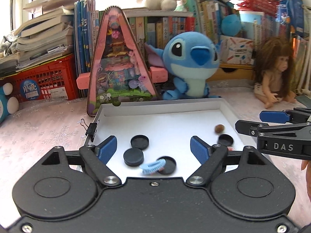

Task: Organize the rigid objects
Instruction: 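Withdraw both grippers from the tray toward the remaining objects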

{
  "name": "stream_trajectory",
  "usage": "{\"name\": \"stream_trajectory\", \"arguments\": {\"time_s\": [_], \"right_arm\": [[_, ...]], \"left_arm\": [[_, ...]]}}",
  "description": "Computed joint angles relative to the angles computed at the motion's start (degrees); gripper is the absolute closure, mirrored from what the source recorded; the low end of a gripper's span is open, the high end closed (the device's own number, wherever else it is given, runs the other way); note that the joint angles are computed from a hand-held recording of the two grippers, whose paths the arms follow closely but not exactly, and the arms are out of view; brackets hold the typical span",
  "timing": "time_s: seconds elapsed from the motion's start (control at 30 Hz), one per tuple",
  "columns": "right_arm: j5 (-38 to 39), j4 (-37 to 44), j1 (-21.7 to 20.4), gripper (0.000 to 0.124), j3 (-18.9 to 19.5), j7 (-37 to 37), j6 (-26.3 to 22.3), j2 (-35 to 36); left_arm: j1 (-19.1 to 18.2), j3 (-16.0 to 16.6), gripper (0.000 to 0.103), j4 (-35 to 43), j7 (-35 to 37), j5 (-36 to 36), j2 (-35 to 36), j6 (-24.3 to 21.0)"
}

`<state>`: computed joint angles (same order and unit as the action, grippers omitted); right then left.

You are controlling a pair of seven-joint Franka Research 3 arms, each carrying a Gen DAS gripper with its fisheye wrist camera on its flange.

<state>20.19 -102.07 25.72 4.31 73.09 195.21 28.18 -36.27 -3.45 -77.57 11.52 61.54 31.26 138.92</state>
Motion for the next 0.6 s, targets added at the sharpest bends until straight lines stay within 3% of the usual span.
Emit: {"name": "stream_trajectory", "arguments": {"time_s": [0.13, 0.27, 0.4, 0.6], "right_arm": [[-6.23, -6.56, -8.37, 0.044, 8.63, 2.26, 4.34, -3.43], [-14.41, -12.71, -14.18, 0.040, 13.45, 7.54, 8.07, -6.56], [-21.29, -18.21, -15.91, 0.037, 13.90, 12.19, 12.25, -9.38], [-25.04, -25.00, -13.55, 0.036, 10.62, 15.48, 17.80, -12.60]], "left_arm": [[-0.89, -0.32, 0.021, -4.64, -3.92, 2.61, -3.49, 0.68], [-0.86, -1.75, 0.020, -9.66, -7.71, 5.23, -7.14, 1.20], [-0.85, -3.38, 0.020, -14.87, -13.00, 9.79, -10.61, 0.96], [0.16, -6.72, 0.020, -22.30, -19.27, 15.39, -15.13, 1.03]]}}
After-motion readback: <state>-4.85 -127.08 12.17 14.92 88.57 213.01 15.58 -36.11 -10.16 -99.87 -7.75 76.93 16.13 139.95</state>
